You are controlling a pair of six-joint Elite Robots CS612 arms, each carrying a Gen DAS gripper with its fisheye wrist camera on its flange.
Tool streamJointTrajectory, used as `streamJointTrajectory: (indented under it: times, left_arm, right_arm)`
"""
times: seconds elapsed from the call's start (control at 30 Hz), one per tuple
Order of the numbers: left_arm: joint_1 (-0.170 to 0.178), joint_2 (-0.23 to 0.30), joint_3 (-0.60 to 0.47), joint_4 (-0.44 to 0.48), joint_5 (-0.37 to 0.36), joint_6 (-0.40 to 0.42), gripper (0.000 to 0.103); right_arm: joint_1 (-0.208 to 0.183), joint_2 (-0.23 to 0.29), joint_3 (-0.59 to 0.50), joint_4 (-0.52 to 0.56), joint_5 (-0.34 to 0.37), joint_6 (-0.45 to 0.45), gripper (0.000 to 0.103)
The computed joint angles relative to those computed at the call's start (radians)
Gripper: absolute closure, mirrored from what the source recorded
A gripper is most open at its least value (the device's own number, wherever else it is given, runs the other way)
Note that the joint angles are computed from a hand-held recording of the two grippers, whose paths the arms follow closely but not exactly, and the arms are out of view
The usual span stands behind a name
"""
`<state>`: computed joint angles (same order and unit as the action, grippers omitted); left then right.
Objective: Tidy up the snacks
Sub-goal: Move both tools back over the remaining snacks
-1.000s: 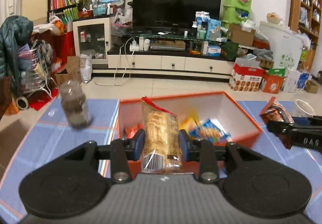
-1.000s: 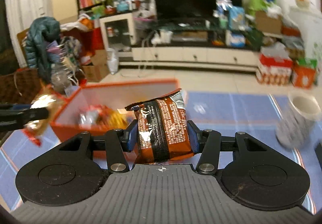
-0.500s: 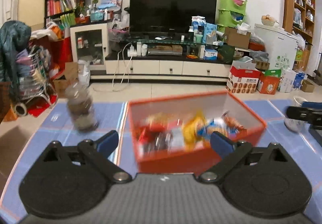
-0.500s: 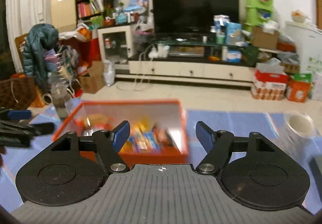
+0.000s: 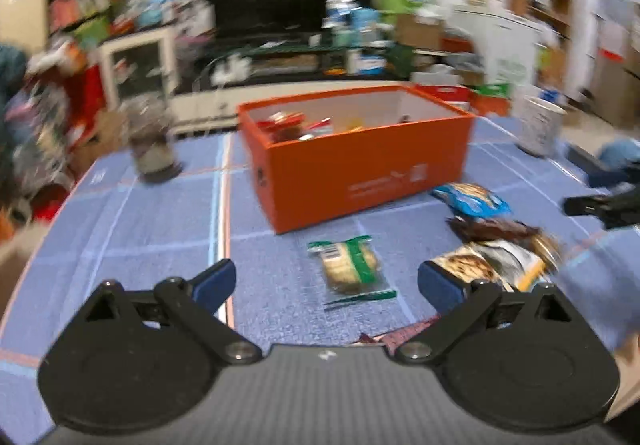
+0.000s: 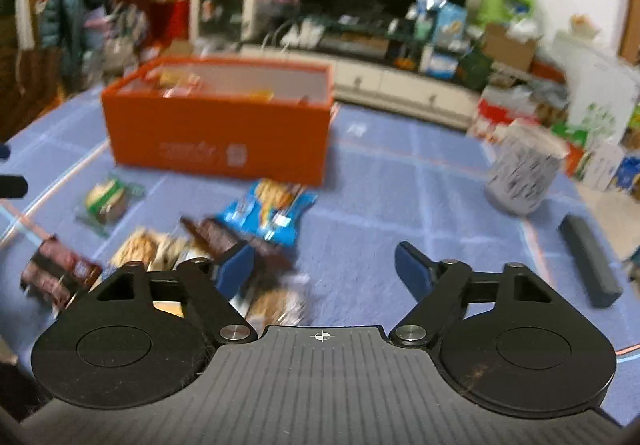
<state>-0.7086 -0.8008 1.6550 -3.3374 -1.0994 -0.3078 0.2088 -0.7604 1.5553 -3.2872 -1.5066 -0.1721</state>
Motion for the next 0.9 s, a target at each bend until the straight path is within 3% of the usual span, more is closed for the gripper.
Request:
streamJointTrajectory:
  times: [0.1,0.3,0.43,0.57,0.67,0.77,0.9]
  left_arm:
    - [0.008,-0.005,0.017,-0.038,-0.094,0.137,0.005]
    - [0.004,0.018,-0.016,0.031,-0.215,0.501,0.005]
    - [0.001,0.043,-0.059,0.098,-0.254,0.572,0.005]
    - [0.001,0.055,-0.083,0.17,-0.233,0.51,0.005]
    - [-0.003,0.051,-0.089,0.218,-0.16,0.418,0.005]
    - [-0.003,0.047,-0.101,0.302,-0.076,0.271,0.005]
    - [0.017,0.038,-0.108,0.348,-0.116,0.07,0.005]
  right_arm:
    - [0.0,0.004,-0.012,0.046,0.031,-0.023,0.035]
    - [-0.001,0.0,-0.017,0.107,0.071,-0.061,0.035]
    - [-0.001,-0.003,-0.01,0.098,0.058,-0.068,0.034]
    - [-0.004,-0.004,-0.009,0.1,0.037,-0.058,0.032]
    - [-0.008,-0.005,-0.008,0.094,0.029,-0.034,0.03]
    - [-0.008,-0.006,-0.006,0.074,0.041,-0.029,0.03]
    - [-0.009,-0.007,0.003,0.038,0.107,-0.059,0.03]
